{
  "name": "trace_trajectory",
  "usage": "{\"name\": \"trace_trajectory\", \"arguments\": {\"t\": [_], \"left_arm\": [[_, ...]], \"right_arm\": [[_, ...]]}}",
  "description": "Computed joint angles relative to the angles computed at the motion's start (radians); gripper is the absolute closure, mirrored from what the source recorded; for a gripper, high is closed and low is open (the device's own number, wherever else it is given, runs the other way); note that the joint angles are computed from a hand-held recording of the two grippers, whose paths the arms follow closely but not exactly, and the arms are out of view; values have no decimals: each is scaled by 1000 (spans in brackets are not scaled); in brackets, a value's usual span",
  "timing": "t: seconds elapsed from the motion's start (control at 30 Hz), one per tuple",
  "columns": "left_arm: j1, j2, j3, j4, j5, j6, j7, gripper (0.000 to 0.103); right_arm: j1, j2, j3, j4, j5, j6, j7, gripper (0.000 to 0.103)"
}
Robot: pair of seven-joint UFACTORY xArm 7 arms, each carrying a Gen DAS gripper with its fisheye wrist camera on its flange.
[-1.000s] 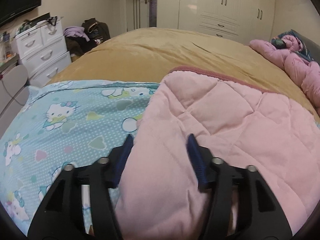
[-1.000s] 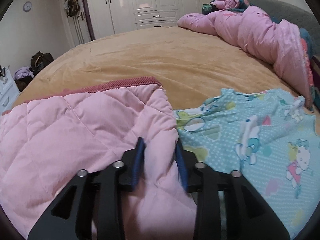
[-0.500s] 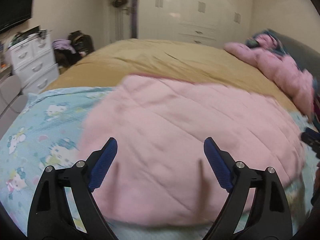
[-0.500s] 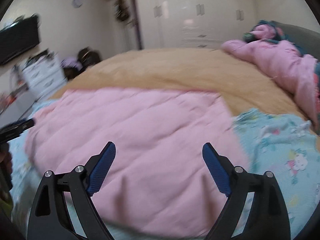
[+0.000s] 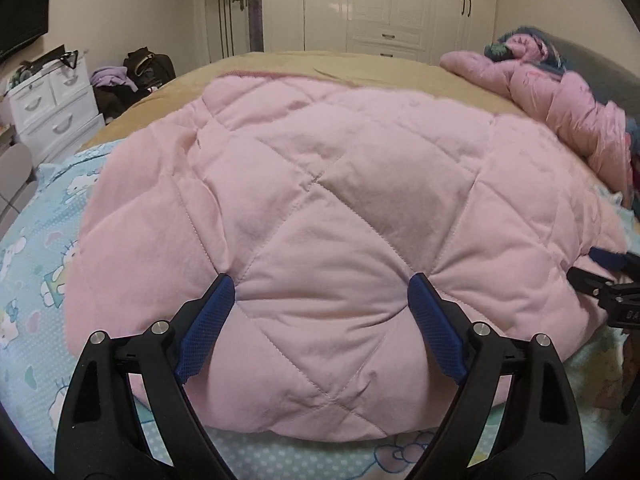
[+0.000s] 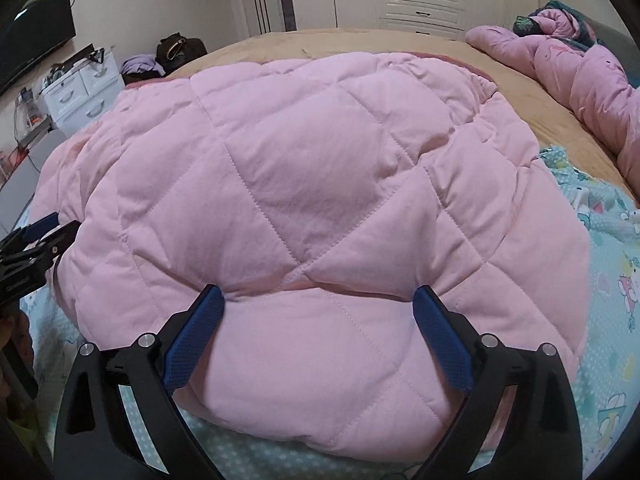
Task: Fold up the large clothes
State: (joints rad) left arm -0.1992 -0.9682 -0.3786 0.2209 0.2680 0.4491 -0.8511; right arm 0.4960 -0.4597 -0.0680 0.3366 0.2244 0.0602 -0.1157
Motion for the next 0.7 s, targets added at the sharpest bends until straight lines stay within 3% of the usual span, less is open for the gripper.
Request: {"name": "trace_trajectory", "arguments": {"t": [0.13, 0.17, 0.2, 0.5, 0.7], "left_arm": [[-47, -122, 13, -1, -15, 86, 14, 22], [-56, -159, 11, 1, -17, 108, 15, 20], [-61, -181, 13, 3, -20, 121, 17, 11], [-96, -368, 28, -6, -84, 283, 13, 9], [-116, -465, 46, -38, -121, 379, 7, 9]], "right_arm": [[98, -140, -119, -32, 92, 35, -29, 8], [110, -179, -138, -45, 111, 44, -30, 7], [115, -216, -149, -57, 126, 52, -29, 7], [32, -548, -141, -182, 148, 208, -9, 6], [-29, -663, -118, -240, 168, 307, 21, 5]]}}
